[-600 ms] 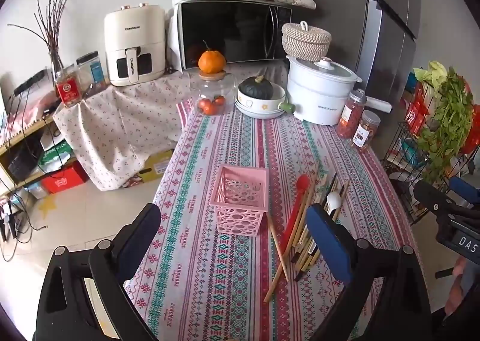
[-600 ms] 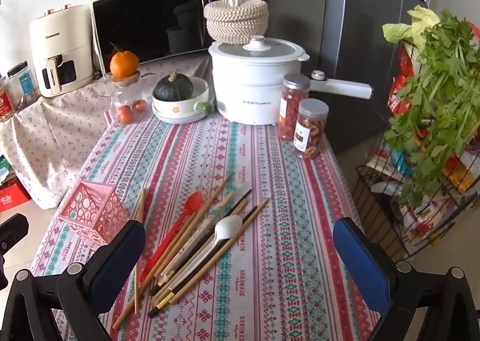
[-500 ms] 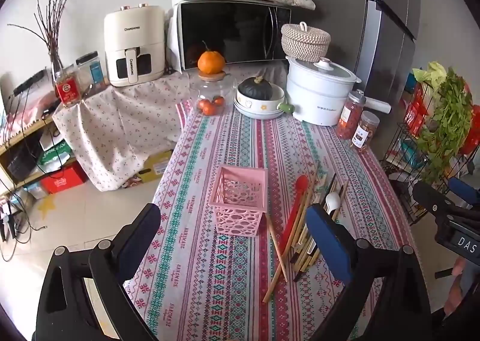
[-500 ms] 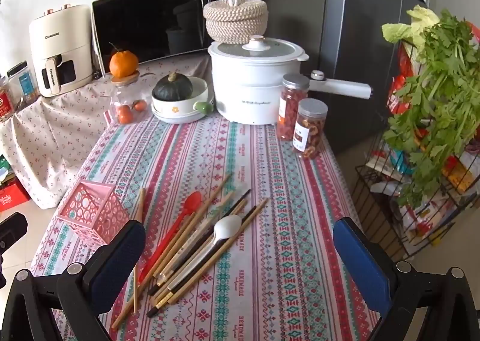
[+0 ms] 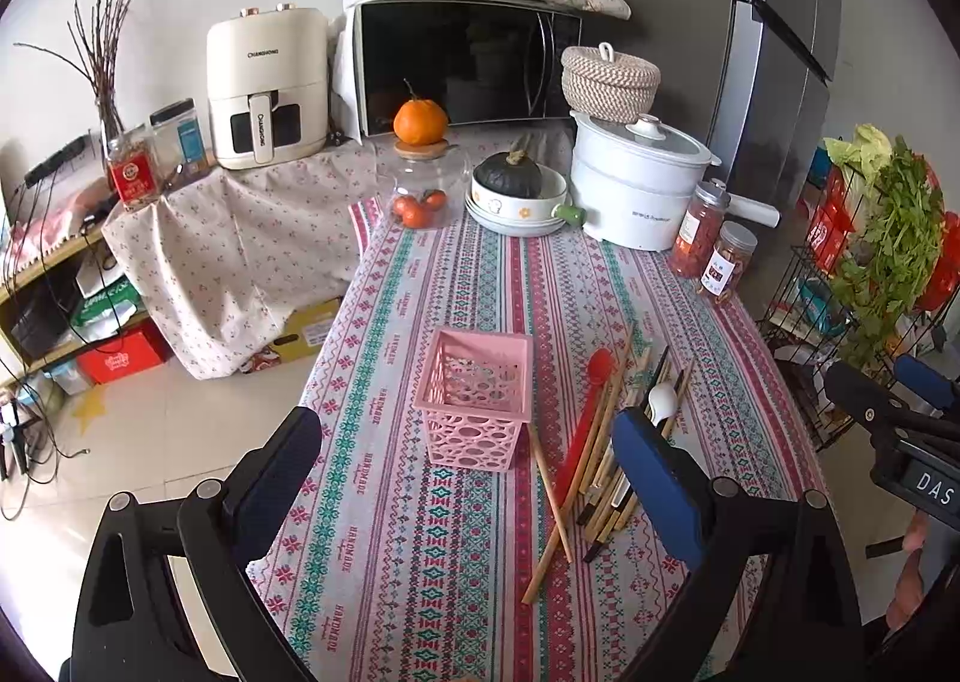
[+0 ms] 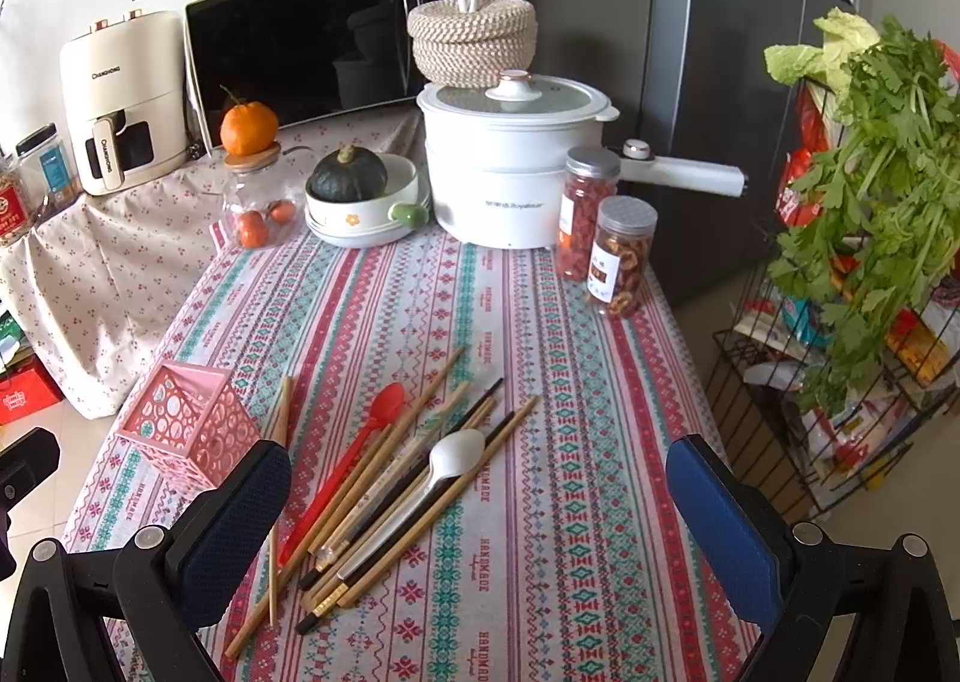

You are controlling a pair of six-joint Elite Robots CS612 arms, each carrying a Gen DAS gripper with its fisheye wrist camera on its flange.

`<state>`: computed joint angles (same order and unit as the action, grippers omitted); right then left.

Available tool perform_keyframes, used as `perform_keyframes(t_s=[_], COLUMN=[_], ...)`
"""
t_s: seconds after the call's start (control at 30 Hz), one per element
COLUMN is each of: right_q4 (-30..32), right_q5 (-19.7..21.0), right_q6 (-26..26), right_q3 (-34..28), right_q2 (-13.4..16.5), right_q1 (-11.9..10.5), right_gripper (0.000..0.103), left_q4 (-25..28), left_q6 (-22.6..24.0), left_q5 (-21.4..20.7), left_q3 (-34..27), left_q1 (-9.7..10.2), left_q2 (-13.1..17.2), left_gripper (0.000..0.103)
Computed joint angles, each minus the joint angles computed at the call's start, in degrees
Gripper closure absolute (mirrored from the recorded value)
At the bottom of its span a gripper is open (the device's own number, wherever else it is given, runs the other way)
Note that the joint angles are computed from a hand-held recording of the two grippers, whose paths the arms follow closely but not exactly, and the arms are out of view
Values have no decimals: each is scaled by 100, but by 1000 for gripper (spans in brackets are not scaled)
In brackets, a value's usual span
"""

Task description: Organize utensils

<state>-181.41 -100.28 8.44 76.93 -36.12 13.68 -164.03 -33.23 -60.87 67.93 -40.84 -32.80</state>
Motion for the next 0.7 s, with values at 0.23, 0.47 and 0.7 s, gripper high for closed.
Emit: perform_keyframes(t_s=[0.23, 0.47, 0.7], right_q4=[5, 26, 45], right_q5=[-5, 0, 19], right_q6=[-4, 22, 19], right_q3=[-6, -11, -11], right_q2=[6, 11, 10], right_q1=[3, -1, -10], right_gripper=[0, 0, 0], left_q4=[-24, -33, -45], left_q6=[-21, -15, -10], left_q5=[-11, 42, 44], left_q3=[-10, -22, -21], left_q1=[-1, -13, -13], left_q2=[31, 53, 55], left_gripper=[4, 4, 4])
